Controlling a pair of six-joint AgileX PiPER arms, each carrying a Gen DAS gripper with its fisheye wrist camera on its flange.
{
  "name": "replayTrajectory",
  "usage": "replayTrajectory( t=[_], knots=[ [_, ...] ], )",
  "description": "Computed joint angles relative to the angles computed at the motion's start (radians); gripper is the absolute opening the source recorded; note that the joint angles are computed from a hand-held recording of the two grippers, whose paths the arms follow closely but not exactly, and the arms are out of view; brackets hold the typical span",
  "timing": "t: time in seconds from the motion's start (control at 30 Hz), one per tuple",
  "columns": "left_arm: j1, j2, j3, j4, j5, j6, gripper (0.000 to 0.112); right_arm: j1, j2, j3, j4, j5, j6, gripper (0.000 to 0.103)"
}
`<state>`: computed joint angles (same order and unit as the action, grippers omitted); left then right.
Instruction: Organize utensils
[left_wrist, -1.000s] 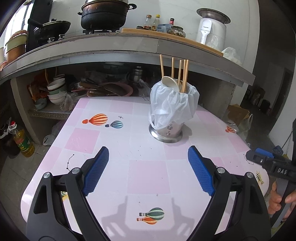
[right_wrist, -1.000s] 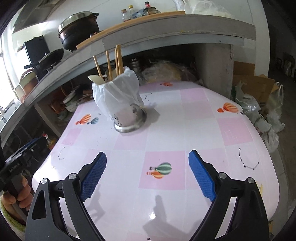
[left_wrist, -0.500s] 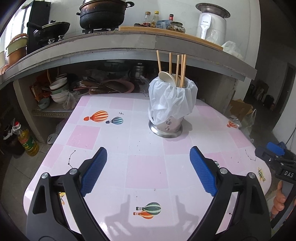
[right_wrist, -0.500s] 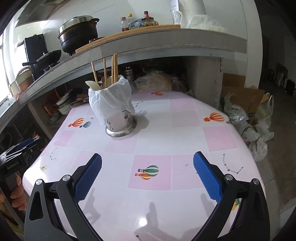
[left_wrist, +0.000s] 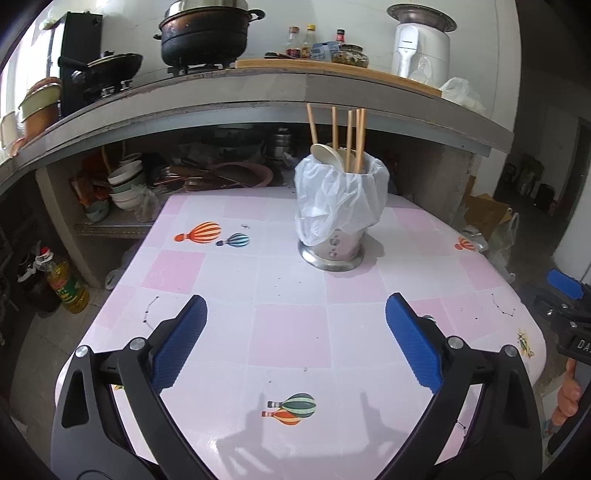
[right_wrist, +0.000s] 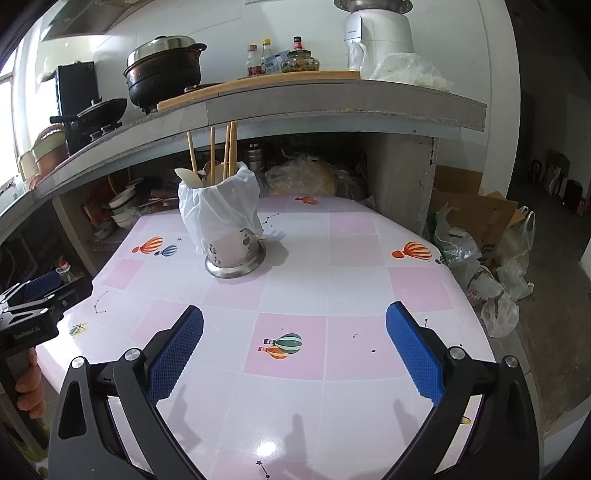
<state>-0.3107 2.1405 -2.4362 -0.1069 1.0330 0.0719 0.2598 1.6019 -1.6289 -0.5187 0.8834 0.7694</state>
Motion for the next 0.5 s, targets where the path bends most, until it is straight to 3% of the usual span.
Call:
replayTrajectory(
  t=[0.07, 0.17, 0.23, 0.33, 0.5],
  knots=[
    [-0.005, -0.007, 0.007, 0.020, -0.001, -0.010, 0.095, 0.005, 0.002, -0.008, -0.018, 0.020, 0.013, 0.096],
    [-0.024, -0.062, 0.113, 0.090, -0.087, -0.054, 0.095, 0.015, 0.010, -0.017, -0.052, 0.054, 0.036, 0.097],
    [-0.035, -0.070, 0.129, 0.134, -0.104, -0.079, 0.095, 0.029, 0.017, -0.025, -0.089, 0.084, 0.054, 0.096],
    [-0.057, -0.050, 0.092, 0.215, -0.073, -0.124, 0.095, 0.045, 0.019, -0.026, -0.124, 0.102, 0.059, 0.096],
    [-0.053, -0.002, 0.004, 0.204, 0.012, -0.097, 0.095, 0.073, 0.028, -0.040, -0.168, 0.127, 0.055, 0.096]
  ],
)
